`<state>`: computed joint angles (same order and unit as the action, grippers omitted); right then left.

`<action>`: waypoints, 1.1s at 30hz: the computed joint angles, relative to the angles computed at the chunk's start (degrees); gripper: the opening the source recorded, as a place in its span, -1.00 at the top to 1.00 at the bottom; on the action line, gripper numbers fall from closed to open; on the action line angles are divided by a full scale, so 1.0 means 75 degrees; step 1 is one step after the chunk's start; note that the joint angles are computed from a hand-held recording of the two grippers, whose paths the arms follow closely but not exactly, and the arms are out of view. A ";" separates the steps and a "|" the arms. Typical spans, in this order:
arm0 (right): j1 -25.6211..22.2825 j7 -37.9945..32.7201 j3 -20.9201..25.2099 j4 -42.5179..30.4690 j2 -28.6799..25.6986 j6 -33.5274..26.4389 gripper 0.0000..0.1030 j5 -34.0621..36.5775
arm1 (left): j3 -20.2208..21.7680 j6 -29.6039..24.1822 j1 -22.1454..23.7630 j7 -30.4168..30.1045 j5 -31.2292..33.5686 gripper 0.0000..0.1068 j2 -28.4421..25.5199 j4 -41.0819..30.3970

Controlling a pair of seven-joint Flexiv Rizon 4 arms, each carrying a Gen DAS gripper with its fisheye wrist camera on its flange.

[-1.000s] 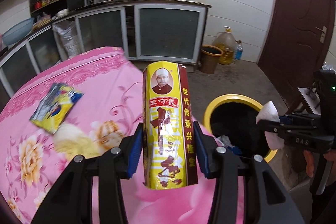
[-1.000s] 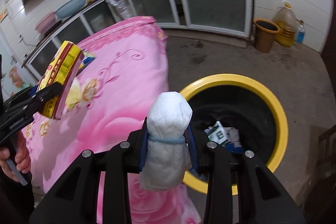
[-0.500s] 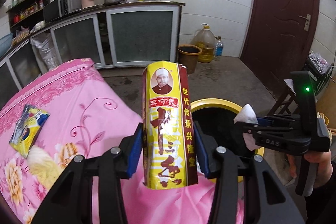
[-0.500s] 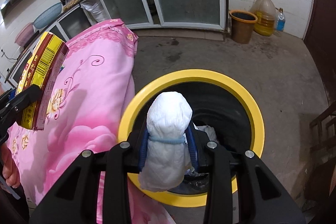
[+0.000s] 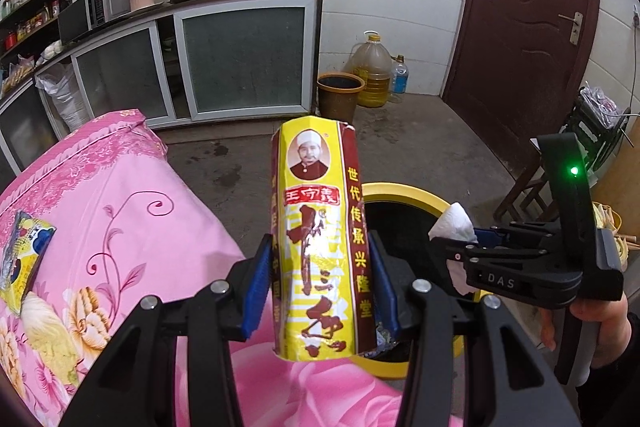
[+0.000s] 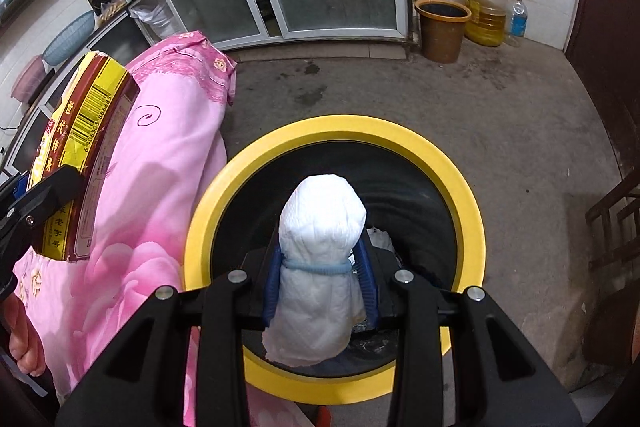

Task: Collect trash
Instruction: 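Carry the spice box and tissue bundle over the bin and release both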

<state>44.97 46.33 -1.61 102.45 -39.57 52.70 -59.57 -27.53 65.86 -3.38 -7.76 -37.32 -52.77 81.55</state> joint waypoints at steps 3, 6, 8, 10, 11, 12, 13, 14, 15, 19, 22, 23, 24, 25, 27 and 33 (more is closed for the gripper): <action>-0.0028 0.0122 0.0009 0.0099 0.0033 0.0040 0.36 0.0018 | 0.0078 0.0021 -0.0101 -0.0078 0.0058 0.16 -0.0044 -0.0043; -0.0086 0.0221 0.0025 0.0187 0.0059 0.0168 0.10 0.0013 | 0.0068 0.0137 -0.0123 -0.0100 0.0077 0.04 -0.0077 -0.0045; -0.0099 0.0439 -0.0019 0.0309 0.0099 0.0301 -0.23 -0.0048 | 0.0052 0.0176 -0.0112 -0.0179 0.0064 -0.35 -0.0112 -0.0092; -0.0114 0.0550 -0.0004 0.0395 0.0128 0.0314 -0.26 -0.0032 | -0.0156 0.0524 -0.0003 -0.0143 -0.0076 -0.71 -0.0158 -0.0033; -0.0131 0.0512 0.0031 0.0416 0.0140 0.0262 -0.26 0.0031 | -0.0247 0.0586 0.0060 -0.0103 -0.0097 -0.71 -0.0180 -0.0026; -0.0123 0.0496 0.0063 0.0421 0.0148 0.0162 -0.26 0.0115 | -0.0258 0.0573 0.0080 -0.0110 -0.0073 -0.74 -0.0193 -0.0049; -0.0129 0.0522 0.0075 0.0436 0.0151 0.0151 -0.26 0.0147 | -0.0222 0.0560 0.0073 -0.0162 -0.0042 -0.78 -0.0210 -0.0094; -0.0144 0.0565 0.0093 0.0460 0.0158 0.0191 -0.26 0.0176 | -0.0243 0.0611 0.0093 -0.0186 -0.0048 -0.78 -0.0222 -0.0097; -0.0142 0.0604 0.0085 0.0479 0.0163 0.0227 -0.26 0.0160 | -0.0280 0.0564 0.0155 -0.0196 -0.0057 -0.78 -0.0232 -0.0101; -0.0075 0.0581 0.0125 0.0424 0.0191 0.0065 -0.26 0.0238 | -0.0312 0.0497 0.0301 -0.0230 -0.0096 -0.78 -0.0208 -0.0090; -0.0022 0.0531 0.0177 0.0347 0.0199 -0.0081 -0.26 0.0317 | -0.0313 0.0497 0.0411 -0.0222 -0.0138 -0.78 -0.0179 -0.0054; -0.0012 0.0474 0.0201 0.0307 0.0194 -0.0126 -0.26 0.0354 | -0.0281 0.0473 0.0443 -0.0235 -0.0138 -0.78 -0.0168 -0.0062; 0.0005 0.0438 0.0213 0.0265 0.0183 -0.0162 -0.26 0.0380 | -0.0266 0.0470 0.0460 -0.0242 -0.0146 -0.78 -0.0162 -0.0066; 0.0020 0.0410 0.0220 0.0231 0.0179 -0.0196 -0.26 0.0405 | -0.0256 0.0492 0.0515 -0.0250 -0.0177 -0.78 -0.0155 -0.0069; 0.0044 0.0334 0.0228 0.0156 0.0163 -0.0227 -0.26 0.0431 | -0.0257 0.0472 0.0631 -0.0220 -0.0222 -0.78 -0.0161 -0.0102; 0.0087 -0.0215 0.0186 -0.0369 -0.0046 -0.0294 -0.26 0.0496 | -0.0286 0.0820 0.1095 -0.0076 -0.0402 -0.78 -0.0145 -0.0053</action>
<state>45.62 44.71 -0.22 99.68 -39.91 50.49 -55.85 -29.68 72.01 4.83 -8.33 -40.34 -53.86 81.15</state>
